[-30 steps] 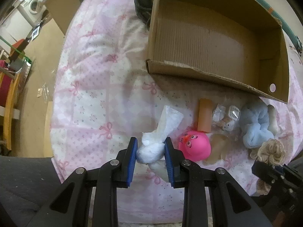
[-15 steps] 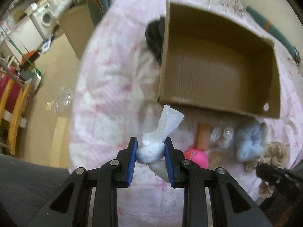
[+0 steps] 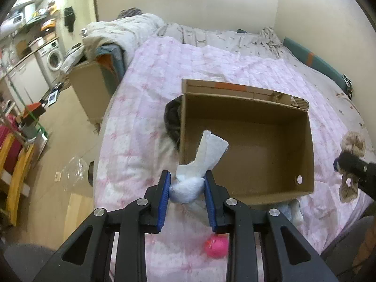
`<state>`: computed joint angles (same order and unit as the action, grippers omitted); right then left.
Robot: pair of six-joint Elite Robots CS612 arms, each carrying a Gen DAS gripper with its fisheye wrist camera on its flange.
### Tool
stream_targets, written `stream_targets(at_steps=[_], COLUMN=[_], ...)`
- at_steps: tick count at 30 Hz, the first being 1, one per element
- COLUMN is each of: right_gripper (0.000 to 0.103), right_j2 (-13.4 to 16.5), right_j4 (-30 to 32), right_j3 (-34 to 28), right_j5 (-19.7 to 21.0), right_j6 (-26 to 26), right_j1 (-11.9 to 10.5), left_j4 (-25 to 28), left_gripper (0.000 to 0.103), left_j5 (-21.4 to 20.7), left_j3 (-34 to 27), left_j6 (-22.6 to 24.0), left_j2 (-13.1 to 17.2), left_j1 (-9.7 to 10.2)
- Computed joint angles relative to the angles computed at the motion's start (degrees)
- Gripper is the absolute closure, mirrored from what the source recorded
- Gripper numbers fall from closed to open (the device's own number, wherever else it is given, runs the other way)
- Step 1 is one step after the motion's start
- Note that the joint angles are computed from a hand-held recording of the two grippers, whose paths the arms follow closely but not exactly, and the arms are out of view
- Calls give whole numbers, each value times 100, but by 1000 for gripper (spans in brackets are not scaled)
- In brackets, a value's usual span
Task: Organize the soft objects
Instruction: 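Carry the sock and scrunchie into the box and open both tools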
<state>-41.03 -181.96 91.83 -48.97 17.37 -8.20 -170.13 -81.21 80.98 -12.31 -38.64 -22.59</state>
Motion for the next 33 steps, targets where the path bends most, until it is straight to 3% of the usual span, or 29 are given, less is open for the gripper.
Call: stream_targets(at_steps=[2, 4, 10, 12, 13, 16, 21, 26, 33], right_gripper=[83, 83, 83, 83, 83, 83, 83, 83, 83], right_j2=[84, 185, 507, 521, 532, 518, 554, 549, 564], right_j4=[-80, -183, -144, 151, 270, 589, 744, 706, 677], right_j3=[-111, -215, -470, -511, -537, -606, -687, -709, -749], right_j5=[45, 87, -127, -303, -350, -629, -1119, -1366, -1583], right_j6=[64, 127, 590, 472, 390, 0, -101, -209, -220], right_j1=[-41, -85, -139, -102, -79, 1, 85, 132, 174], left_j4=[-95, -93, 5, -7, 15, 147, 255, 98, 261], left_gripper=[78, 78, 78, 78, 78, 77, 77, 77, 77], left_j5=[-307, -315, -445, -933, -958, -728, -694, -640, -704], left_j3=[-194, -338, -574, -684, -742, -880, -949, -859, -886], left_j6=[225, 408, 337, 147, 84, 46, -27, 159, -46], left_j2=[159, 300, 574, 656, 697, 793, 844, 807, 814], left_j1=[33, 26, 25, 110, 122, 107, 93, 54, 75])
